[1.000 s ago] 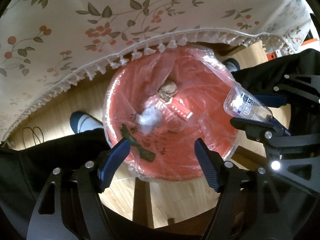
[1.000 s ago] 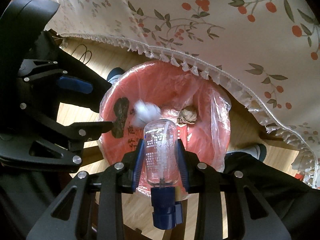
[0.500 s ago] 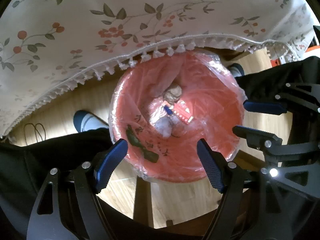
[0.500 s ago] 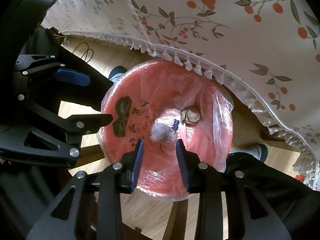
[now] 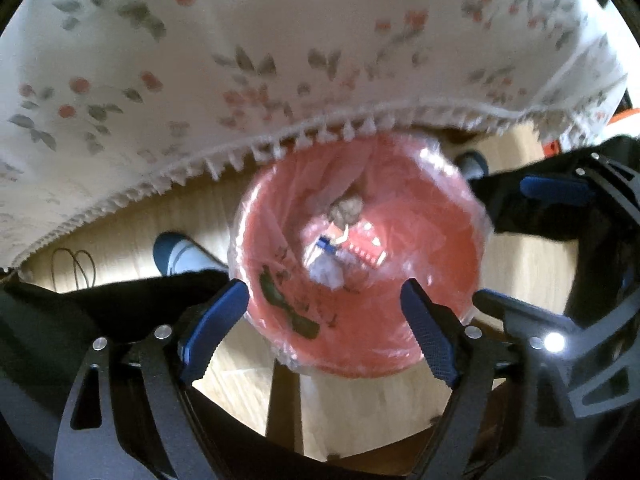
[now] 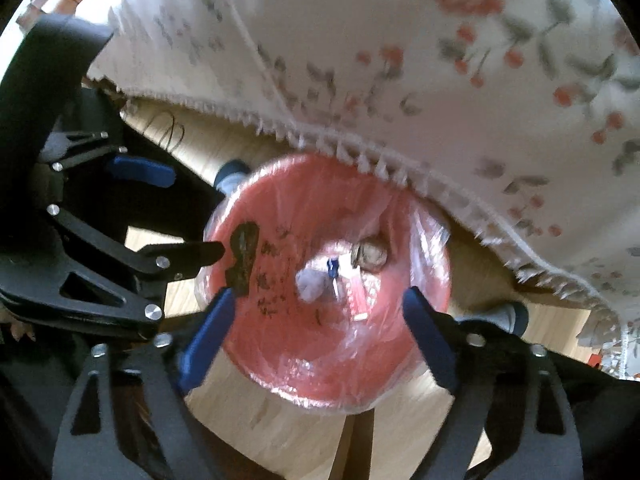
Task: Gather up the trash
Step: 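Raise both tools back over the bed toward the medicine box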
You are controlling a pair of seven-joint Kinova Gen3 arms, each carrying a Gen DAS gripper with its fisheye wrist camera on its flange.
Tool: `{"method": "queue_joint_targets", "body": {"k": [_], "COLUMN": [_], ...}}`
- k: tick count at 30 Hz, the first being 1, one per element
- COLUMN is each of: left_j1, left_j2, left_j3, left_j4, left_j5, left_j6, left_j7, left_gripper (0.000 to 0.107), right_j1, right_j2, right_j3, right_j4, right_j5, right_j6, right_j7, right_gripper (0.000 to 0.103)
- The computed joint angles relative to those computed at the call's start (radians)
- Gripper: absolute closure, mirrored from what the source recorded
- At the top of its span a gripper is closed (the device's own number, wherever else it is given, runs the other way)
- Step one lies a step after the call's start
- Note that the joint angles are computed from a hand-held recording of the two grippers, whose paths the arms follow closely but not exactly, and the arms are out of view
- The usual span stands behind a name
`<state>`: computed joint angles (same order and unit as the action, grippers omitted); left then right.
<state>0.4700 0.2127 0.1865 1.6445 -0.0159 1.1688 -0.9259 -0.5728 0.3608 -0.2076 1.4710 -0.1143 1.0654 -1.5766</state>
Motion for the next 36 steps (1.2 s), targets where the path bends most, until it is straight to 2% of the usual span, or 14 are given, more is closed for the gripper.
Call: {"method": "queue_joint_targets", "body": {"k": [5,7,14,20,23,26,31,36], "left_j1": [0.024,0.033,-0.012,-0.065,-0.086,-0.109,-0.156,-0.178], "left_j2": [-0.046,-0.059,-0.044,0.063,0.128,0.198,0.333,0.489], "left_j3": [-0.002,-0.002,-0.031,-0.08,-0.111,-0.141,-0.167,-0.206], "left_j4": [-0.066,-0.114,-0.331,-0.537,-0.632,-0.719,-0.903,-1.133], "left_j5": [-0.114,-0.179,-0.299,-0.326,-0.321,-0.31,-0.274,-0.239], "left_j6": [0.043,0.073,0.134,0.157,0.16,0.154,0.168,0.232], "left_j7": [0.037,0.051,-0.008,-0.112,-0.164,-0.212,-0.282,-0.35], "left_gripper": [0.024,0.017,0.01,0.01,0.01,0.01,0.01,0.01], "right_j1": [0.007,0.006,0.018,0.004,0.007,-0.009,-0.008,-0.011], "right_j2": [-0.085,-0.117,-0.109,0.028,0.108,0.201,0.331,0.428], "right_j3": [0.016,0.031,0.054,0.083,0.083,0.127,0.143,0.165], "right_j4": [0.012,-0.003,-0.16,-0.428,-0.56,-0.699,-0.93,-1.085], "right_j5": [0.05,0.093,0.21,0.266,0.26,0.238,0.211,0.178], "right_j6": [-0.087,-0.121,-0.17,-0.15,-0.12,-0.101,0.008,0.084], "right_j7": [-0.057,-0.089,-0.118,-0.067,-0.039,-0.01,0.028,0.058], "right_gripper": [0.007,0.006,0.005,0.005,0.005,0.005,0.005,0.005]}}
